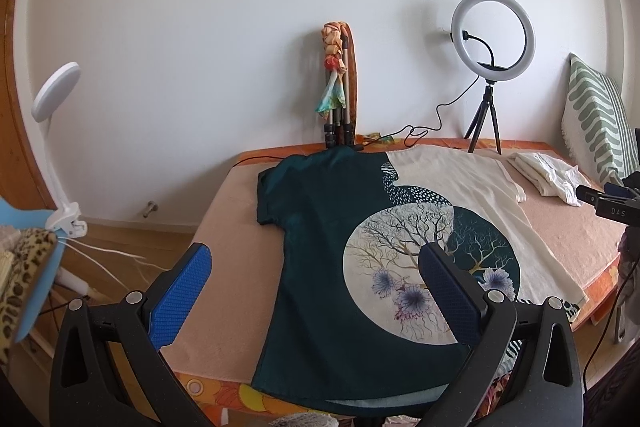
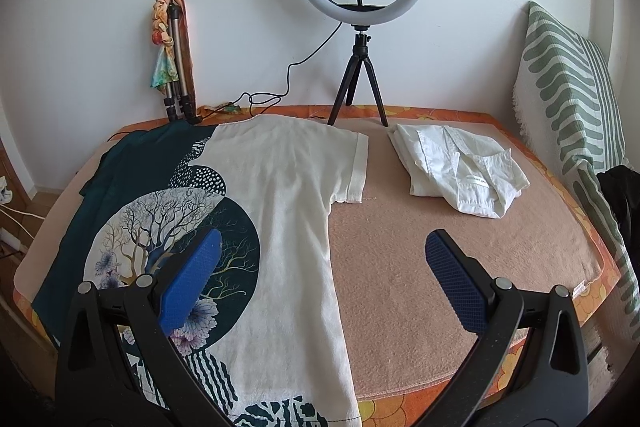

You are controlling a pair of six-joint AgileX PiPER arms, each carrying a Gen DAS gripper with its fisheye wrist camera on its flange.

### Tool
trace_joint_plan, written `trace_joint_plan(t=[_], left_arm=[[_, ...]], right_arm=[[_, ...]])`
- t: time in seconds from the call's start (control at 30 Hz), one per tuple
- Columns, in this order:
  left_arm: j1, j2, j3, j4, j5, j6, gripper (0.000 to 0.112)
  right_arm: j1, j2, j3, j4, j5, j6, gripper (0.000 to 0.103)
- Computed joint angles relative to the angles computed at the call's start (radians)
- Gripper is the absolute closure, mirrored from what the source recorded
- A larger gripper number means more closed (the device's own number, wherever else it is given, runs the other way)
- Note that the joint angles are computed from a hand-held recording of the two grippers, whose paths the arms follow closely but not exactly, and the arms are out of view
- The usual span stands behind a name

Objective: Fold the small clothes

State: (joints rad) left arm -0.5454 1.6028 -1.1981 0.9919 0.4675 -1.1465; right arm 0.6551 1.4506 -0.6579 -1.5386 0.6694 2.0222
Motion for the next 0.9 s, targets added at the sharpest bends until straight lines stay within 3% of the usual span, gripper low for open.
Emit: trace_joint_plan(t=[0.1, 0.37, 0.57, 0.63, 0.83, 0.9], left_arm=[[0.053, 0.008, -0.002, -0.144, -0.039, 0.133, 0.01], [0.185, 0.03, 0.07, -0.349, -0.13, 0.321, 0.013], [0.272, 0.097, 0.07, -0.811, -0.14, 0.778, 0.028], [0.3, 0.118, 0.065, -0.976, -0.128, 0.932, 0.029], [0.341, 0.165, 0.07, -1.147, -0.098, 1.101, 0.039], [0.361, 0.188, 0.064, -1.241, -0.078, 1.188, 0.05]], right_arm=[[0.004, -0.006, -0.014, 0.005, -0.024, -0.014, 0.0], [0.041, 0.003, -0.126, 0.057, -0.068, -0.11, 0.0], [0.079, 0.088, -0.313, 0.157, -0.087, -0.293, 0.0], [0.08, 0.133, -0.394, 0.213, -0.108, -0.373, 0.0], [0.077, 0.32, -0.7, 0.492, -0.151, -0.734, 0.0], [0.071, 0.399, -0.83, 0.627, -0.152, -0.892, 0.0]])
